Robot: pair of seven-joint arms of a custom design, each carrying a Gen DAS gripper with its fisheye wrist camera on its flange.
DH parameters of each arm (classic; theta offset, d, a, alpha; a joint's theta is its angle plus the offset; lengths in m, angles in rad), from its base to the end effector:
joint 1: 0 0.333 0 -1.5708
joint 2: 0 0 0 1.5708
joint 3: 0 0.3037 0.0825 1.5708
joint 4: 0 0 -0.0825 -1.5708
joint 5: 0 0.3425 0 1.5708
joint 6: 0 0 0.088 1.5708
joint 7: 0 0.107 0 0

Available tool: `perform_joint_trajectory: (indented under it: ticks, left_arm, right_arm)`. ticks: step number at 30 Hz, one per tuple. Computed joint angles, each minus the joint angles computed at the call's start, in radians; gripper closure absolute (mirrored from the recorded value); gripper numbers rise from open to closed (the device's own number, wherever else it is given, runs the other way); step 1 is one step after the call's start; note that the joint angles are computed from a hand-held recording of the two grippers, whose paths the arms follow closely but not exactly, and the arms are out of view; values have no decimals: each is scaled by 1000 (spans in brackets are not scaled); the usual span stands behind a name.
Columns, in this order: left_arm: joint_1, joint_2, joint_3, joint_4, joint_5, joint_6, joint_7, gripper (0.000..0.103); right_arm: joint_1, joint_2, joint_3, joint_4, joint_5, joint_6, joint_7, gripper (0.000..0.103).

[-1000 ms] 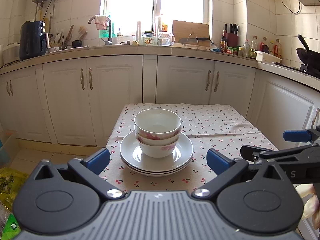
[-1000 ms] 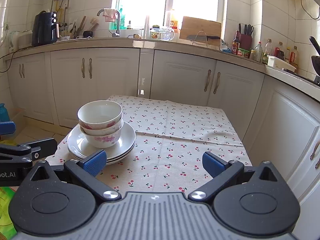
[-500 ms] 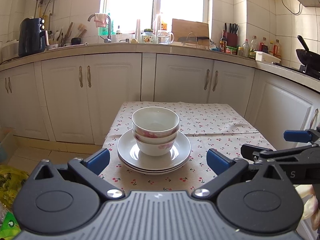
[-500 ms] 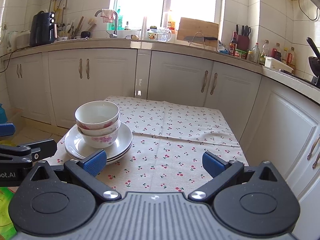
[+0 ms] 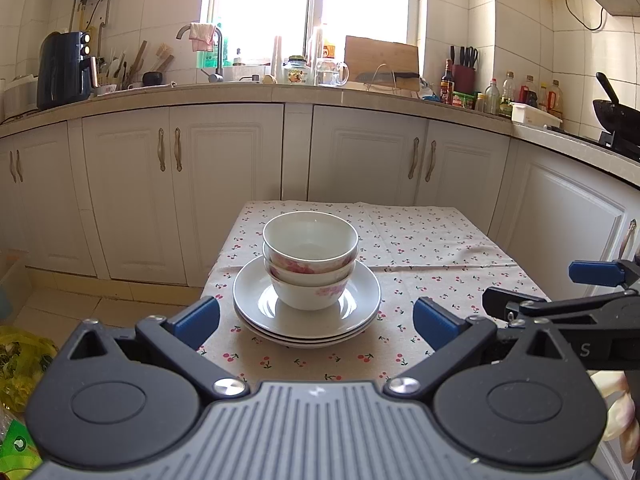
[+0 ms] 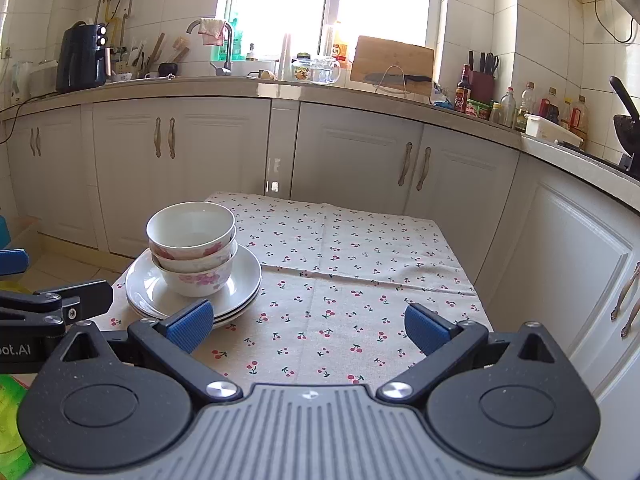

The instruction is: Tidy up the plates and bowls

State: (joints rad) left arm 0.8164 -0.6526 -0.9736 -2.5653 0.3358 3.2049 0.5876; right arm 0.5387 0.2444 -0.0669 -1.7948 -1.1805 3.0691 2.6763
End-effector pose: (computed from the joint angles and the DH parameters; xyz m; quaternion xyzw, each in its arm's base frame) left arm 0.4138 -0.1509 0.4974 -0.6805 0.5102 -0.3420 0.3996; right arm 0.5086 0.3470 0.5019 -0.7420 0.4314 -0.3127 0.4069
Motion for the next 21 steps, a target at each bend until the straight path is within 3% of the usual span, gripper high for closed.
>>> perform_joint_trajectory:
  ticks: [21]
  left_arm:
    - [3,3,-5,1,0,3,-4,1]
  right_arm:
    - [-1,-2,3,1,-9,-13,12,0]
